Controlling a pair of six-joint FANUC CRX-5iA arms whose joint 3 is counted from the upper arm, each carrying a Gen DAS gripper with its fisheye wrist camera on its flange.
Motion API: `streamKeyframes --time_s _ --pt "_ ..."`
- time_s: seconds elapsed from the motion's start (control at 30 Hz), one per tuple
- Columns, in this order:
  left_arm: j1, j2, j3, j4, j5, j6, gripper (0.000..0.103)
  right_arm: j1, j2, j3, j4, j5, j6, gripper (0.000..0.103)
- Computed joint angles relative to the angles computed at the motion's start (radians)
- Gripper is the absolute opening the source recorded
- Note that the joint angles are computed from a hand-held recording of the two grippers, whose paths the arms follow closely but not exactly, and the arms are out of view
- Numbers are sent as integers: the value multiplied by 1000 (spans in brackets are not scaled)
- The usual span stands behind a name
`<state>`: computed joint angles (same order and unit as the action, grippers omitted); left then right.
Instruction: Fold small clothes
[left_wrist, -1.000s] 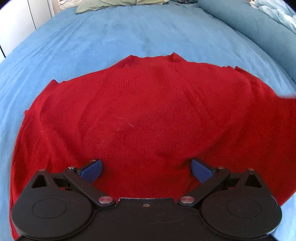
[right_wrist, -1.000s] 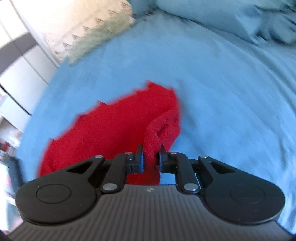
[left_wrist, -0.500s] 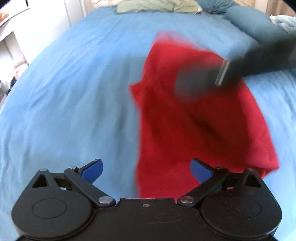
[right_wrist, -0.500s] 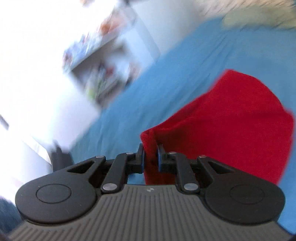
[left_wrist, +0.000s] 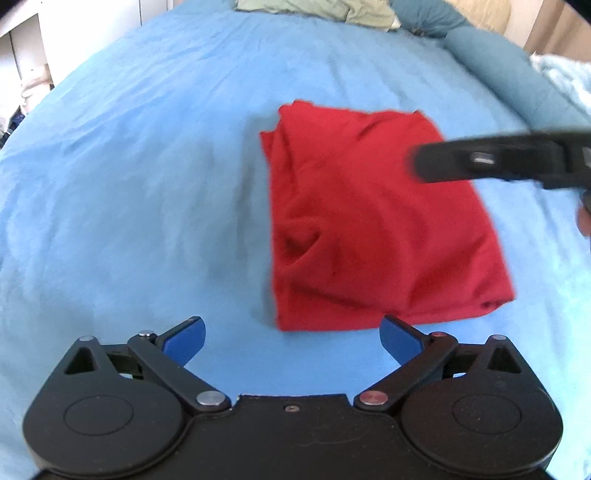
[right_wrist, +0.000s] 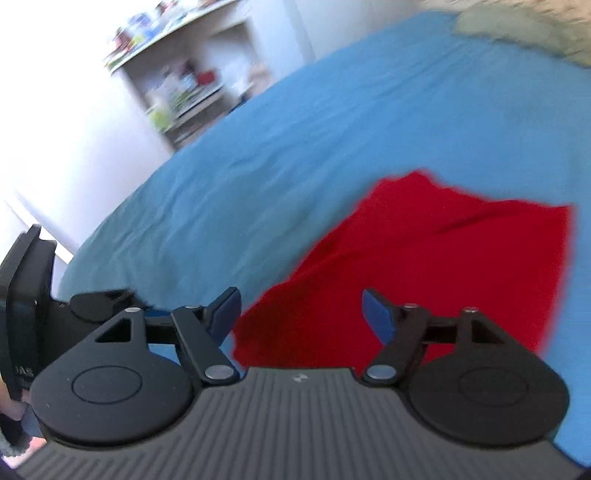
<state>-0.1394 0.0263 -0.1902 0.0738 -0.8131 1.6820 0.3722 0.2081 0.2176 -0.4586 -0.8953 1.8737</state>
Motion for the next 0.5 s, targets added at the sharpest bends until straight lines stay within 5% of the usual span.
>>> streamKeyframes --time_s 0.13,0.3,0.5 --pt "0 0 4 39 20 11 100 21 -173 -257 256 179 -241 101" --pt "-8 40 50 10 21 88 99 66 -248 -455 459 162 -390 99" --pt "-14 75 97 -20 14 139 99 108 -267 -583 597 273 -660 91"
